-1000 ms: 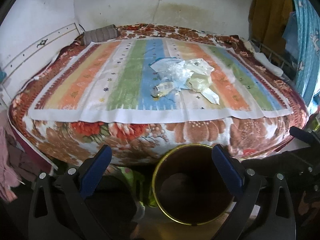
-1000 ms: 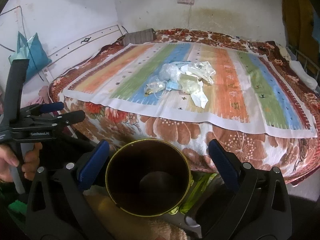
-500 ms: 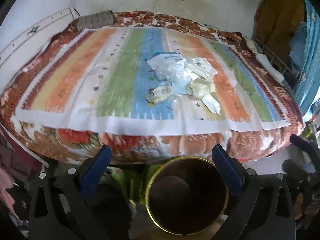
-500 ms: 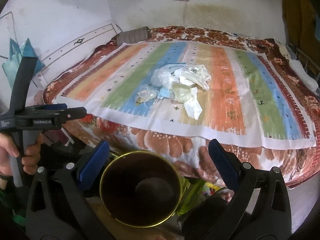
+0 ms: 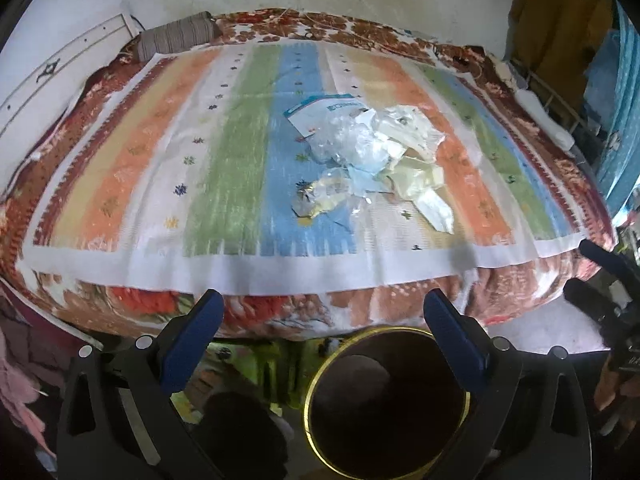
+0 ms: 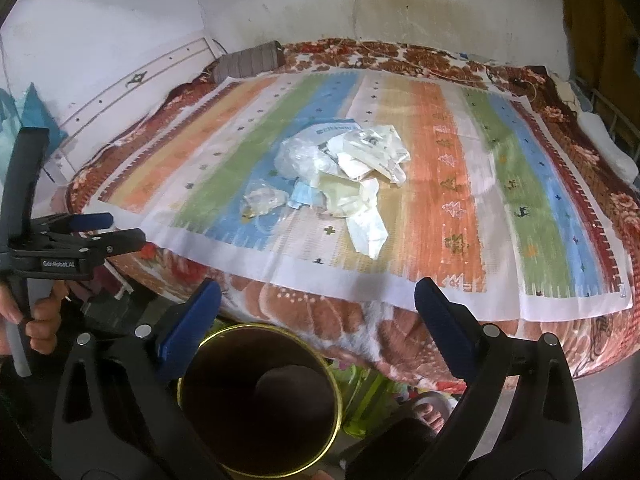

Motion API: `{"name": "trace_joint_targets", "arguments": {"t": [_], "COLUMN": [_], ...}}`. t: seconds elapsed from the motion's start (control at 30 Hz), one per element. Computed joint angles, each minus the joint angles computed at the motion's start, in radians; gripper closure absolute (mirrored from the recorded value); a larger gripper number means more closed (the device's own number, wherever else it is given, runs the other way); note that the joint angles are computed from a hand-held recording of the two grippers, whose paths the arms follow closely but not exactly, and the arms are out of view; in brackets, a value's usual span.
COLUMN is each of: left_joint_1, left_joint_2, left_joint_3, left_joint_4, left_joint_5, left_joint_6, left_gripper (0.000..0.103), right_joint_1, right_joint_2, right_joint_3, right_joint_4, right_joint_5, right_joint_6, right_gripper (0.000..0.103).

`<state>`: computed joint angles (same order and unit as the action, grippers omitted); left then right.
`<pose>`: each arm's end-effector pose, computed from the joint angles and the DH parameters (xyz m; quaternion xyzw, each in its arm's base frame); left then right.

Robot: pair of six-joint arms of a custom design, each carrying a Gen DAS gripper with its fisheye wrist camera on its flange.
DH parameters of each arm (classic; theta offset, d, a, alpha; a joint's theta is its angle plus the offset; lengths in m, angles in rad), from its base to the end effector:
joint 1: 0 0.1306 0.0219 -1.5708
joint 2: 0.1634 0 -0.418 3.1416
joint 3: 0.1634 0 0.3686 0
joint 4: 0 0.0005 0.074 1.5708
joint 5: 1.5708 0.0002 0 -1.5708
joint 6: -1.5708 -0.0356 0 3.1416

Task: Collect trash
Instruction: 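Grasp the clear plastic cup with the left tool while the right tool approaches the pale paper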

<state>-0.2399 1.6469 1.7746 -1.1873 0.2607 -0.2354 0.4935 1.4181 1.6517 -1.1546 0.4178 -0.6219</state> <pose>0.5218 -0.1376 0.4890 0.2578 0.9246 -0.1263 0.2504 0.4027 0.1997 0.5490 0.1255 0.9209 -0.0015 0.3690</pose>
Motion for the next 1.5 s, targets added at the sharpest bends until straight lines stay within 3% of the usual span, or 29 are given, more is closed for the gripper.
{"name": "trace_joint_targets", "arguments": {"t": [0.23,0.33,0.47,0.73,0.87,1.13,1.2,1.37,1.5], "left_joint_1": [-0.034,-0.042,-0.069,-0.098,-0.106,-0.125,-0.131,-0.143,-0.146], "left_joint_2": [0.060,0.121,0.119,0.187,0.234,0.285,0.298,0.320,0.338], "left_joint_3": [0.014,0.078,0.069,0.127,0.172,0.208,0.225,0.247,0.265], "left_joint_4": [0.055,-0.025,0.023,0.034,0.007,0.017,0.009,0.007,0.007], "left_joint_5": [-0.059,-0.045,-0.098,-0.159,-0.151,-0.171,-0.177,-0.193,-0.202], "left_joint_6": [-0.033,-0.012,-0.054,-0.073,-0.072,-0.057,-0.055,-0.040,-0.026], "left_gripper": [0.007,0.009,0.009,0.012,0.018,0.026,0.033,0.037,0.047], "right_joint_1": [-0.057,-0.081,-0.088,-0.126,-0.168,-0.219,-0.229,-0.256,-0.273], "right_joint_2": [0.054,0.075,0.124,0.210,0.242,0.300,0.319,0.370,0.405], "right_joint_3": [0.042,0.054,0.105,0.194,0.212,0.239,0.257,0.299,0.325], "right_joint_4": [-0.009,-0.004,-0.025,-0.069,-0.070,-0.080,-0.082,-0.102,-0.104], "right_joint_5": [-0.026,-0.088,-0.086,-0.129,-0.190,-0.205,-0.205,-0.231,-0.260], "right_joint_6": [0.028,0.029,0.067,0.087,0.075,0.074,0.086,0.100,0.108], "right_gripper": [0.018,0.019,0.019,0.022,0.027,0.032,0.035,0.045,0.049]}}
